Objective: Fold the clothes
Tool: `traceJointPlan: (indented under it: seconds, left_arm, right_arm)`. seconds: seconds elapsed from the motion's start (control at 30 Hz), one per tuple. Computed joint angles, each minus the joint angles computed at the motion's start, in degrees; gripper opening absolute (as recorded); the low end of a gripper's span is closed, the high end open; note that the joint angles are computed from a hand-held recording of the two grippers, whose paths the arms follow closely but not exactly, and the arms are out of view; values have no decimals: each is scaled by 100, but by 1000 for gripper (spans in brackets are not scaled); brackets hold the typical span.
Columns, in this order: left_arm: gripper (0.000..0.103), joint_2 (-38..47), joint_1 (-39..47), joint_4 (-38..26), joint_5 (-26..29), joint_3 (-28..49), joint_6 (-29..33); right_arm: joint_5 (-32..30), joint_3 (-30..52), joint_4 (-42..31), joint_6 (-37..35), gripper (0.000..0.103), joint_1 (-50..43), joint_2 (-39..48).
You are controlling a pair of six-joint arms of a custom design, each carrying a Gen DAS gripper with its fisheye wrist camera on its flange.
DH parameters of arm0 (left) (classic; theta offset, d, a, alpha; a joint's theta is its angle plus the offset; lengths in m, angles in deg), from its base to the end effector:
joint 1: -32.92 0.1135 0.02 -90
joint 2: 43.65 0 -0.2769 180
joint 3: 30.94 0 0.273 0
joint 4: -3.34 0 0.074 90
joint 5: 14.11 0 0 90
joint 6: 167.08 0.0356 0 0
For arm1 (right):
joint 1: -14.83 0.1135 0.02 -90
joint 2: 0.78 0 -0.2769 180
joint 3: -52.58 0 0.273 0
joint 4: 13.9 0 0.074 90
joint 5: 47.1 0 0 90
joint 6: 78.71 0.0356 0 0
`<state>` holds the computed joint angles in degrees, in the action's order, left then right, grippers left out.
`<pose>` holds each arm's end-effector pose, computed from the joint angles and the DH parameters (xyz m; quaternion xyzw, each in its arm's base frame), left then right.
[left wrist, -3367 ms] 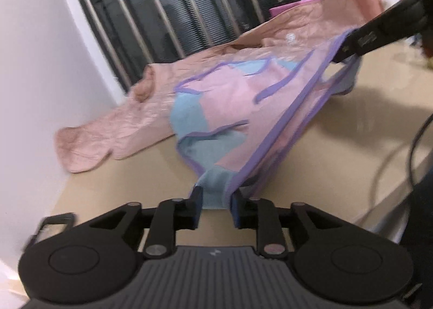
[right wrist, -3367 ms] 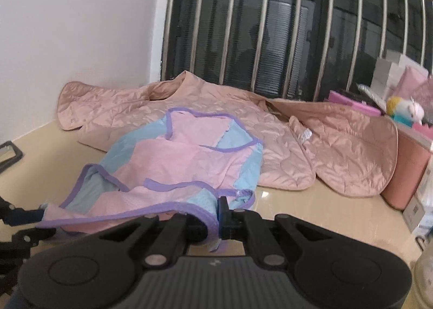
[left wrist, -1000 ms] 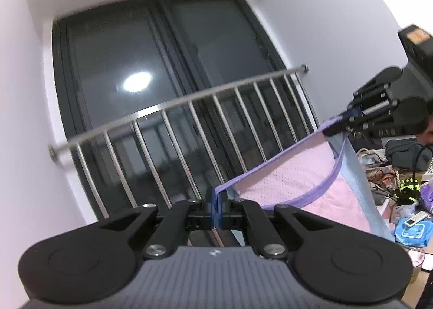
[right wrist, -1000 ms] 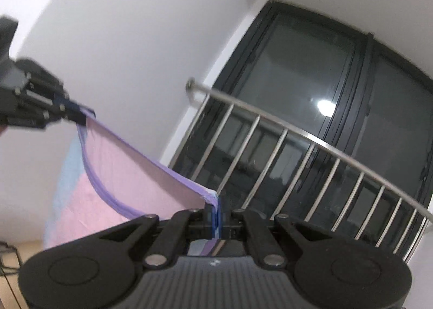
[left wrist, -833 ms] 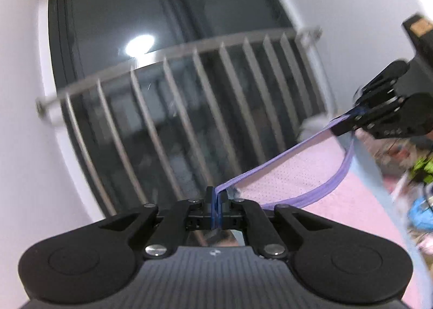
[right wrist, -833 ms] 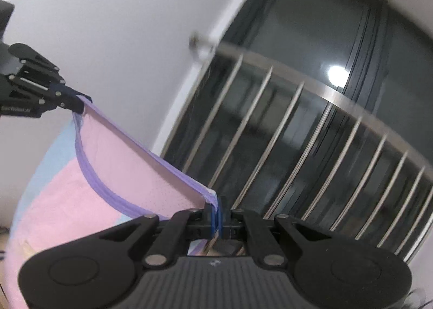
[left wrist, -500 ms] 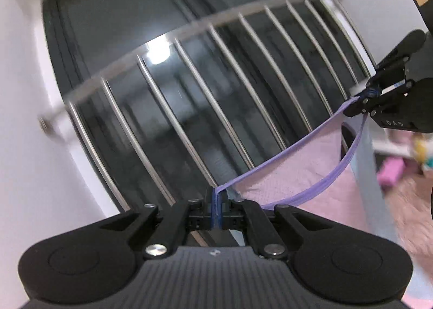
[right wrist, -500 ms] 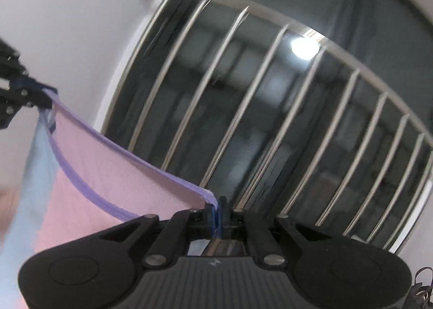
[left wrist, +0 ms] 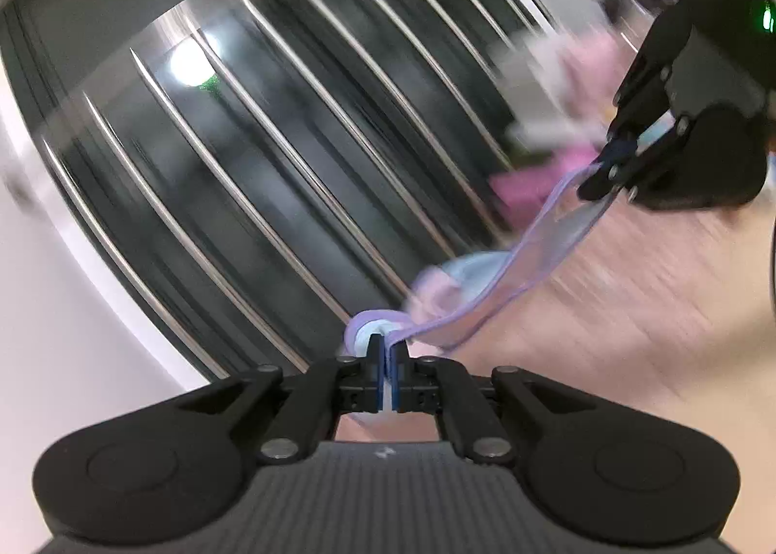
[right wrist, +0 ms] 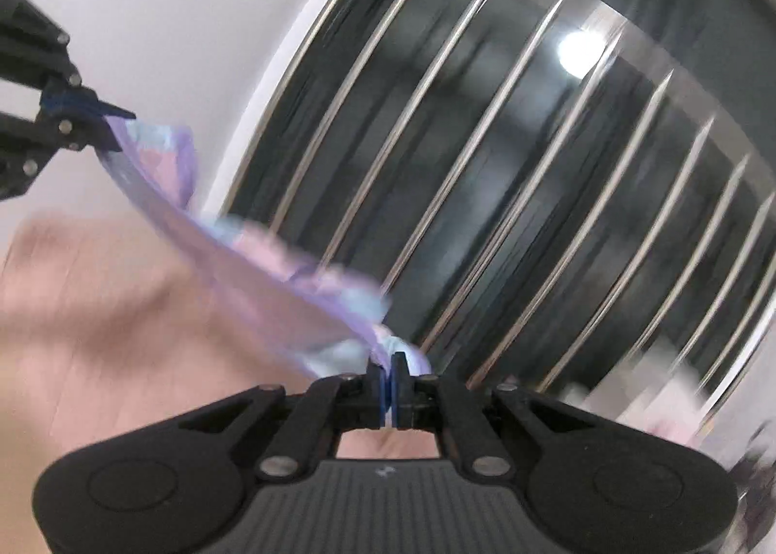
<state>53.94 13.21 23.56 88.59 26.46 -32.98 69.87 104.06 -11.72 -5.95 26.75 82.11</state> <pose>0.3432 -0.1312 0.1747 0.4841 0.6575 0.0319 0.5765 0.3076 0.0484 0.1944 -0.0970 0.8415 -0.2238 0.4820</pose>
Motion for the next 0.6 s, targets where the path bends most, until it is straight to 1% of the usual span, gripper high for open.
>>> traceJointPlan:
  seconds: [0.03, 0.07, 0.13, 0.17, 0.2, 0.23, 0.27, 0.3, 0.33, 0.37, 0.4, 0.43, 0.47, 0.5, 0.57, 0.6]
  left_arm:
    - [2, 412, 7, 238, -7, -238, -32]
    - [2, 903, 51, 683, 41, -590, 27]
    - [2, 1630, 172, 1369, 121, -1122, -127]
    - [2, 1863, 303, 1674, 246, -1318, -192]
    - [2, 2127, 446, 1986, 379, -1492, -246]
    - [7, 2114, 636, 2037, 640, -1665, -320]
    - [23, 2100, 841, 2068, 913, -1828, -377]
    - [36, 2092, 1060, 2081, 1194, -1979, -416]
    - [53, 2089, 1294, 2068, 1484, -2117, -431]
    - [55, 1893, 1495, 1822, 1814, -2216, -420]
    - [55, 1686, 1702, 1529, 2146, -2301, -388]
    - [55, 1474, 1916, 1191, 2477, -2369, -329]
    - [58, 1283, 2046, 927, 2731, -2339, -458]
    - [58, 1157, 1989, 748, 2738, -2183, -772]
    - [58, 1196, 1755, 763, 2482, -1781, -1530]
    - [58, 1382, 1559, 707, 2183, -1404, -1878]
  right_arm:
    - [17, -279, 372, 143, 1, 95, 530]
    - [6, -567, 756, 276, 1, 214, 981]
    - [-74, -1041, 1608, 574, 1, 480, 1978]
    - [-64, -1334, 2130, 756, 1, 659, 2342]
    - [-34, -1614, 2477, 962, 1, 826, 2475]
    - [-102, -1847, 2561, 1113, 1, 956, 2463]
    - [-218, -2074, 2581, 1234, 1, 1087, 2422]
    - [-330, -2326, 2696, 1433, 4, 1204, 2391]
    - [-505, -2541, 2703, 1589, 13, 1260, 2271]
    - [-654, -2731, 2484, 1733, 20, 1378, 2031]
    - [-688, -2943, 2379, 1908, 36, 1573, 1813]
    - [-765, -3180, 2367, 2012, 42, 1688, 1500]
    - [-889, -3418, 2297, 2076, 42, 1751, 1068]
    - [-1034, -3583, 2149, 2145, 42, 1746, 555]
    - [-1340, -3603, 2376, 1920, 40, 1293, 184]
    - [-1499, -3570, 2566, 1803, 40, 1044, 120]
